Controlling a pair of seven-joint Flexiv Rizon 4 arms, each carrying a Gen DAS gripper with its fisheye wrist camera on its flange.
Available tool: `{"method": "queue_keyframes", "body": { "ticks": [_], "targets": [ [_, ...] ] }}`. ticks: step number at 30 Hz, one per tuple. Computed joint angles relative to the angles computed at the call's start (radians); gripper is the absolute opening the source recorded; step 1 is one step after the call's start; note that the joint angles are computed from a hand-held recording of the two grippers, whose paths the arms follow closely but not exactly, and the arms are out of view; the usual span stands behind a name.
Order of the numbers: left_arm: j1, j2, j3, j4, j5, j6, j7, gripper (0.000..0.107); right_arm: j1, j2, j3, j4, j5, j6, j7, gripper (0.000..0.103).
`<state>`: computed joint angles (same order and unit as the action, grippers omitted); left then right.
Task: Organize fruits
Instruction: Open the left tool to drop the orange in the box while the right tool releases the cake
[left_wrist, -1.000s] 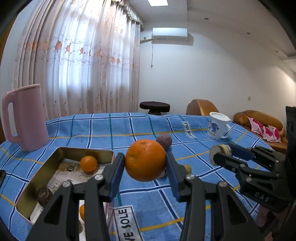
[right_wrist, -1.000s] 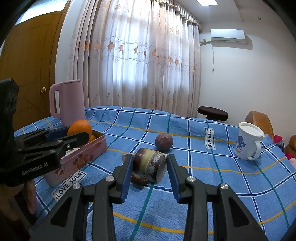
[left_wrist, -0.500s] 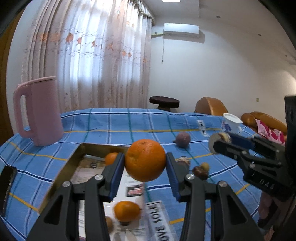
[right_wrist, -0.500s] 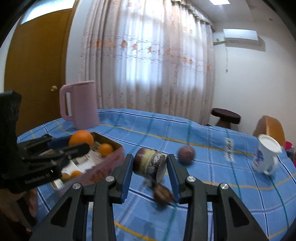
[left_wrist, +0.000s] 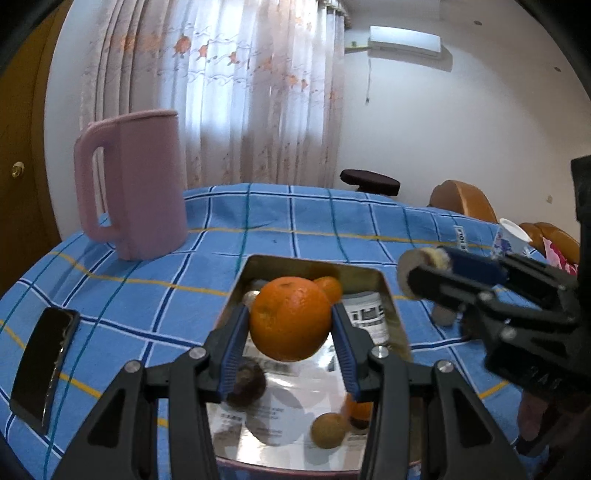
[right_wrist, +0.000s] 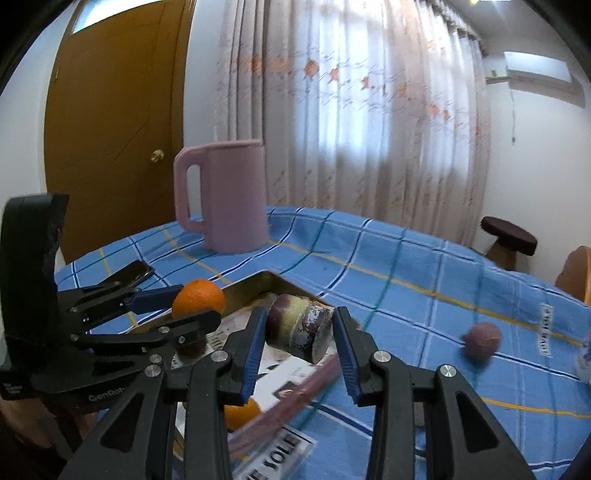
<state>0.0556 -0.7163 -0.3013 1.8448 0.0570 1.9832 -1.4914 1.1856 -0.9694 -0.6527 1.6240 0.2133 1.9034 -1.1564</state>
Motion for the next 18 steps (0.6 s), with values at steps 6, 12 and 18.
{"method": "queue_keyframes", "body": {
  "ticks": [6, 12, 18],
  "targets": [
    [-0.011, 0.0, 0.023, -0.006, -0.017, -0.031, 0.013, 0.047, -0.065, -0.017, 0.077, -0.071, -0.085, -0.071, 0.039, 0.039],
    [-0.019, -0.001, 0.035, -0.009, -0.042, -0.058, 0.034, 0.047, -0.104, -0.02, 0.114, -0.093, -0.172, -0.109, 0.096, 0.039],
    [-0.058, 0.005, 0.079, -0.004, -0.081, -0.068, 0.055, 0.047, -0.131, -0.019, 0.147, -0.09, -0.224, -0.103, 0.121, 0.039]
  ]
}}
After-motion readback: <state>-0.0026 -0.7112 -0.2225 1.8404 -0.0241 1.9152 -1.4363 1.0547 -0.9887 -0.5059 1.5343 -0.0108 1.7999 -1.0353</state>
